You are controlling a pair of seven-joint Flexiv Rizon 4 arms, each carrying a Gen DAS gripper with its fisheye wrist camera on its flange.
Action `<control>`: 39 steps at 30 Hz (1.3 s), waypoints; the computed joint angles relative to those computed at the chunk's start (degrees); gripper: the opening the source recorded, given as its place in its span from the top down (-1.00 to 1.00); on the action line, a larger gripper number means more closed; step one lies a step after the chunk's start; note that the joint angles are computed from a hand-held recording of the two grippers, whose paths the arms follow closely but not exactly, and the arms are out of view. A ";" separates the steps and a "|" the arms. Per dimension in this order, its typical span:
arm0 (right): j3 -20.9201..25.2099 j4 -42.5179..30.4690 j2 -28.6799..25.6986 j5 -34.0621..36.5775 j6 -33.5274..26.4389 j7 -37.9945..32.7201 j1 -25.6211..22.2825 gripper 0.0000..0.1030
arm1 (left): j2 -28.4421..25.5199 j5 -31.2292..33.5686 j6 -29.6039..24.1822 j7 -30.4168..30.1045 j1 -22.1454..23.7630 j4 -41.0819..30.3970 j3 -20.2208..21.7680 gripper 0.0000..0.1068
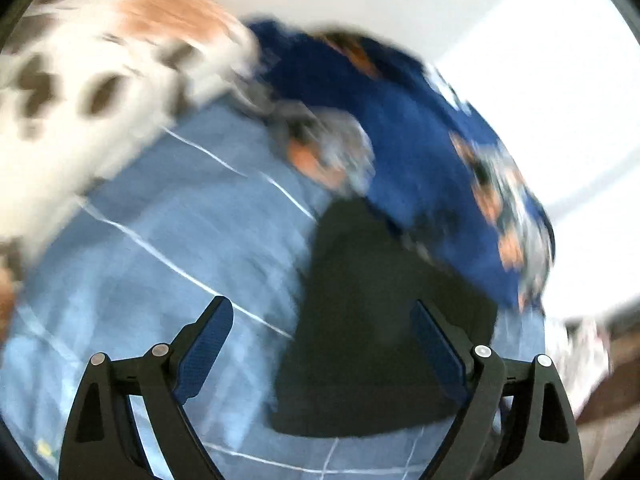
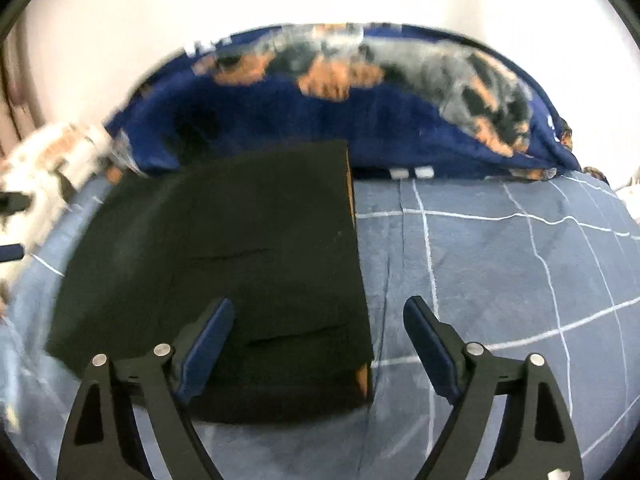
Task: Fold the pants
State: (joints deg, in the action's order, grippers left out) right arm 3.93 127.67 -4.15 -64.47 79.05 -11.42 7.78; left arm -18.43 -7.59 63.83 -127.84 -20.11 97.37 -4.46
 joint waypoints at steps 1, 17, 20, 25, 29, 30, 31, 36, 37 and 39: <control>0.22 0.53 1.08 0.24 0.29 -0.20 -0.10 -0.65 | 0.97 -0.32 0.99 -1.89 -0.05 0.77 0.65 -0.69; 5.86 12.97 23.03 21.95 10.59 -13.00 -4.20 -0.77 | 15.01 81.47 -36.99 -36.18 -27.47 -14.39 -4.83 -0.93; 6.10 15.51 27.48 27.36 9.00 -15.83 -2.51 -0.80 | 14.85 81.97 -38.08 -35.80 -27.29 -14.18 -8.57 -0.93; 6.30 17.42 32.82 36.29 4.01 -19.25 0.39 -0.81 | 13.79 80.70 -43.66 -35.78 -27.03 -15.71 -12.92 -0.93; 7.96 17.50 35.19 40.11 1.84 -22.14 0.39 -0.81 | 14.17 78.90 -43.07 -35.61 -26.67 -15.11 -13.23 -0.93; 8.46 17.34 35.28 40.65 1.81 -22.99 0.11 -0.81 | 14.40 79.15 -43.12 -35.97 -26.68 -14.71 -13.35 -0.93; 9.13 17.17 35.65 41.12 1.44 -23.92 -0.03 -0.81 | 14.49 79.33 -43.65 -36.10 -26.73 -14.57 -13.58 -0.93; 11.68 16.82 36.56 43.68 0.84 -26.38 -0.63 -0.82 | 16.26 78.25 -39.99 -36.79 -25.61 -12.39 -13.74 -0.93; 11.78 16.68 36.57 44.21 0.53 -26.95 -0.23 -0.82 | 16.87 77.44 -37.87 -37.13 -25.01 -11.57 -13.62 -0.93; 11.83 16.41 36.48 45.20 0.17 -27.90 0.37 -0.82 | 17.70 77.02 -35.45 -37.88 -23.96 -10.44 -13.94 -0.93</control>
